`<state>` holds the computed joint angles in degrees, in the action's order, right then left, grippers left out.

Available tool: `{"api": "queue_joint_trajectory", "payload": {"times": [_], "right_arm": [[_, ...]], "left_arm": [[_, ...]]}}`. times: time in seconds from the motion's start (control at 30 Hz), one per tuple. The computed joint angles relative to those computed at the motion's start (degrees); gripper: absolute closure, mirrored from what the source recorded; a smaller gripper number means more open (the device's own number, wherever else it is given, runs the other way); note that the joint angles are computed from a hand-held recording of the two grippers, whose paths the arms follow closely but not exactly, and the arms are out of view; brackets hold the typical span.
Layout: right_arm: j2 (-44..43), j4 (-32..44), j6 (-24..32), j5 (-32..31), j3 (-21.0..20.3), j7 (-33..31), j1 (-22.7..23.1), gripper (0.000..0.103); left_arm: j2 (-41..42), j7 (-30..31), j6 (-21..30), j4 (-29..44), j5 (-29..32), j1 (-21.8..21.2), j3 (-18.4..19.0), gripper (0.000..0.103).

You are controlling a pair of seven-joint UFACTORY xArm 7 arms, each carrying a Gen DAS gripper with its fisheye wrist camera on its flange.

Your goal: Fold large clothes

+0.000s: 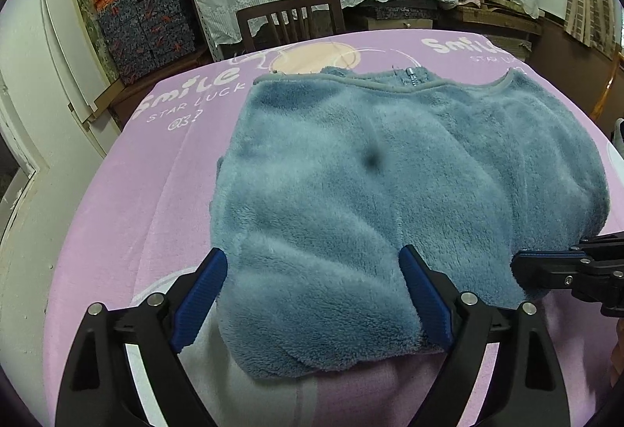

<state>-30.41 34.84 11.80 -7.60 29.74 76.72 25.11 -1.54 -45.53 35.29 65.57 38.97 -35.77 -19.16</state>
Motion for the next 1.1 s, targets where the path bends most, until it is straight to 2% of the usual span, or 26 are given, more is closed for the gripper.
{"api": "queue_joint_trajectory", "payload": {"times": [0.17,0.27,0.33,0.4,0.5,0.57,0.63,0.7,0.8,0.83,0.93,1.1], "right_arm": [[-1.9,-0.6,0.8,0.2,0.1,0.6,0.3,0.102],[-4.4,0.6,2.8,-1.7,2.5,2.0,-2.8,0.098],[-7.5,0.5,4.3,-3.0,4.1,3.7,-5.2,0.091],[-10.5,-0.2,5.4,-3.6,5.0,5.6,-7.0,0.091],[-15.1,-2.4,7.2,-3.0,4.2,7.9,-7.9,0.091],[-19.2,-4.2,10.2,-2.6,3.8,9.4,-8.4,0.089],[-22.3,-6.4,11.7,-1.9,3.0,10.5,-7.8,0.079],[-24.5,-8.6,12.5,-1.0,2.1,11.6,-7.3,0.077],[-26.1,-12.9,8.8,0.7,-0.6,11.9,-5.4,0.082],[-26.0,-13.2,9.0,0.7,-1.0,11.3,-5.2,0.086],[-25.2,-13.5,9.5,0.7,-1.1,10.4,-5.3,0.099],[-25.4,-14.8,7.3,1.5,-1.1,11.1,-5.5,0.103]], "left_arm": [[-0.6,-1.2,0.7,0.4,1.6,-0.2,-0.4,0.013],[-1.1,-2.3,-0.7,0.7,3.4,-0.2,-0.8,0.013],[-0.5,-4.4,-0.1,2.3,6.6,-0.4,-1.4,0.013],[0.9,-4.8,0.6,4.9,8.6,-0.9,-1.5,0.013],[3.2,-4.3,0.0,8.3,9.3,-2.0,-0.8,0.013],[5.4,-3.3,0.1,10.7,8.9,-2.9,0.1,0.013],[7.8,-2.6,0.7,12.8,8.5,-4.0,1.2,0.013],[9.8,-2.4,2.0,14.2,8.5,-5.3,2.5,0.013],[13.0,0.7,3.7,15.6,4.5,-6.0,4.0,0.011],[13.0,0.5,2.0,14.9,3.5,-5.9,4.7,0.008],[12.9,1.2,1.8,14.8,2.5,-6.6,5.8,0.008],[12.4,0.2,1.5,14.0,3.6,-7.3,6.5,0.008]]}}
